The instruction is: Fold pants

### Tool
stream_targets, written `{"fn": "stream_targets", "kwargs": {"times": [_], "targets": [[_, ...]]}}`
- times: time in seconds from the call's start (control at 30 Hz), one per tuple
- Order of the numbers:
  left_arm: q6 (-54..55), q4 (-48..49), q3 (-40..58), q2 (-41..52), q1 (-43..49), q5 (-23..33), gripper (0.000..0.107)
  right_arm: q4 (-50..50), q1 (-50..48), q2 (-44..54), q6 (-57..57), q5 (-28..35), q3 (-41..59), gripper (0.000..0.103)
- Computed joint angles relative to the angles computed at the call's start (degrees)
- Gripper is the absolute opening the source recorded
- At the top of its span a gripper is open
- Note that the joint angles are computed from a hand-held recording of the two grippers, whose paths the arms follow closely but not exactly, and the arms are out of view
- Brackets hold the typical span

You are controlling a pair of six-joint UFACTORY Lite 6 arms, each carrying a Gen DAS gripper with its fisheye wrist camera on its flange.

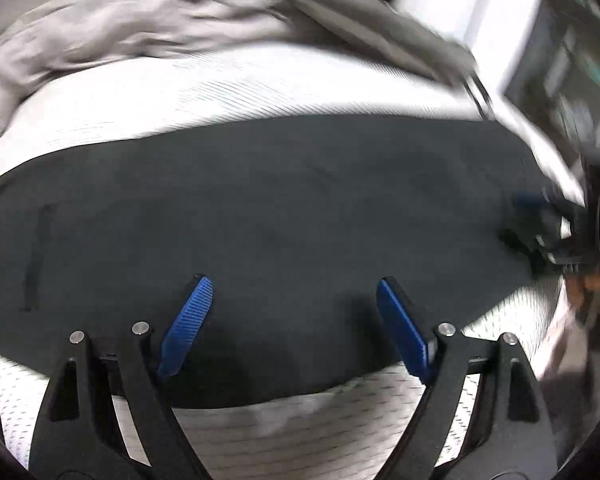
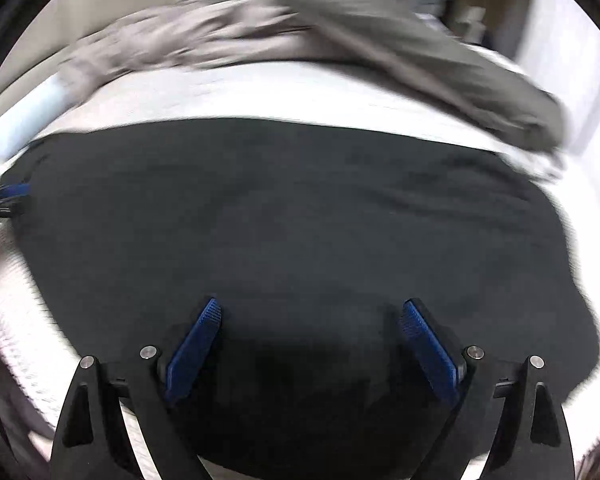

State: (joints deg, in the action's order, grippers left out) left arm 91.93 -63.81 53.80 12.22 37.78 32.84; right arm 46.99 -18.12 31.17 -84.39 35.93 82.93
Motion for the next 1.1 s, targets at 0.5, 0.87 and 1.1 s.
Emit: {"fn": "stream_targets", "kwargs": {"times": [0.5, 0.87, 1.1], "targets": [[12.1, -3.8, 19.2, 13.4, 31.7, 17.2, 0.054, -11.3, -13.8, 21.1, 17.3, -3.6, 30.9, 0.095], [-32.1, 21.5, 58.9, 41.1, 27.9, 3.1, 0.034, -15.4, -10.0, 30.7, 15.7, 0.5, 43.0, 0.095], [-33.7, 22.0, 66.7, 42.8, 26.5, 10.5, 0.046, -16.4, -8.7, 28.0, 18.1, -1.9, 39.7, 0.095]]}}
